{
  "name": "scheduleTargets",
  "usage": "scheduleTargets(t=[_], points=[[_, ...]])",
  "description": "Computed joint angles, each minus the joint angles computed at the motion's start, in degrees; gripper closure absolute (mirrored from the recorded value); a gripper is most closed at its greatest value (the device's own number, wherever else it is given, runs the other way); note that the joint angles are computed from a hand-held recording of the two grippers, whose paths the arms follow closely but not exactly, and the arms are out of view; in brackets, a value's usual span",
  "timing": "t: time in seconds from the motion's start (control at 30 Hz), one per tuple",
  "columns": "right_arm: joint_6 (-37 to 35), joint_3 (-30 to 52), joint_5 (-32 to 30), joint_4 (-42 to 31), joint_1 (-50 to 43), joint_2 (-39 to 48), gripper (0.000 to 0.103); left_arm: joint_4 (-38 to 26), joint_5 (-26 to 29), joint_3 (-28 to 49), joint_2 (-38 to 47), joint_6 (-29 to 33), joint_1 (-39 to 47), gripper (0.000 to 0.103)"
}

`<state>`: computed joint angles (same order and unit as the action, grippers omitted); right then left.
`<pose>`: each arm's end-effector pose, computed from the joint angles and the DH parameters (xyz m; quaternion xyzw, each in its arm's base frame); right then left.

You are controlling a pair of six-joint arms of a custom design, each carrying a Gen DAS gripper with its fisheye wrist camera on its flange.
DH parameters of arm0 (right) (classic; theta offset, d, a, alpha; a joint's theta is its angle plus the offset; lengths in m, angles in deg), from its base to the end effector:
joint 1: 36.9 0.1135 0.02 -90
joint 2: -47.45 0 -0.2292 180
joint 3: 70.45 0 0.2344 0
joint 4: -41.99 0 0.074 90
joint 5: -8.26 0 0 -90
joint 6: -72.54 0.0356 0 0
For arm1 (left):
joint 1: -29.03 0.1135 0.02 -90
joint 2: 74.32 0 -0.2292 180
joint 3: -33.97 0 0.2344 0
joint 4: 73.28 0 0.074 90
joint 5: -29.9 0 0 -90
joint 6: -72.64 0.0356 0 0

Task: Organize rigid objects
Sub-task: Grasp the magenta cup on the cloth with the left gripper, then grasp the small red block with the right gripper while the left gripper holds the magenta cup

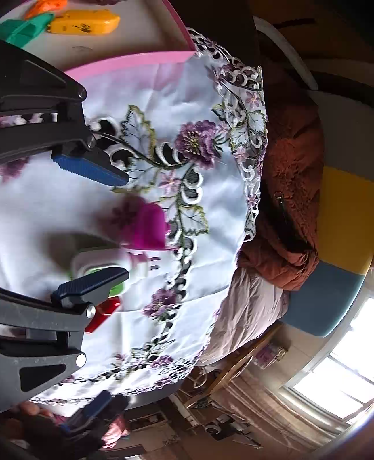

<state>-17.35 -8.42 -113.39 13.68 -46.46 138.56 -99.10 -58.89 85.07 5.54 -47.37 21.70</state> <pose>0.2846 -0.0290 0.1409 0.0015 0.9266 0.2386 0.2908 0.2465 -0.0325 0.1370 -0.1842 0.9346 -0.1069 0.2850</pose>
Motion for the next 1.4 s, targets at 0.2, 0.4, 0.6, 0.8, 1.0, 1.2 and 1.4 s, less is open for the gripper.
scheduleTargets(t=[0.2,0.4,0.6,0.8,1.0,1.2,1.4], points=[[-0.3,0.6,-0.2,-0.5,0.6,0.9,0.016,4.9,2.6,6.7,11.8,-0.1,2.5,0.040],[-0.3,1.0,-0.1,-0.5,0.7,1.6,0.016,6.5,3.8,11.3,21.8,3.2,3.2,0.058],[-0.6,0.5,0.6,0.7,1.1,1.2,0.016,9.0,2.2,8.3,19.8,6.1,2.5,0.058],[0.0,1.3,0.5,0.8,0.0,2.2,0.016,7.8,-1.4,-0.7,9.3,4.8,0.0,0.058],[0.7,2.1,0.8,0.5,-0.8,3.5,0.016,3.8,-6.6,-10.7,-5.4,1.6,-6.3,0.058],[-0.4,3.0,1.0,-0.7,-0.1,4.8,0.016,-3.8,-16.4,-15.5,-16.1,-5.4,-23.4,0.058],[-0.7,2.8,1.0,-0.9,-0.6,5.0,0.016,-3.0,-25.1,-18.6,-13.1,-15.7,-41.4,0.057]])
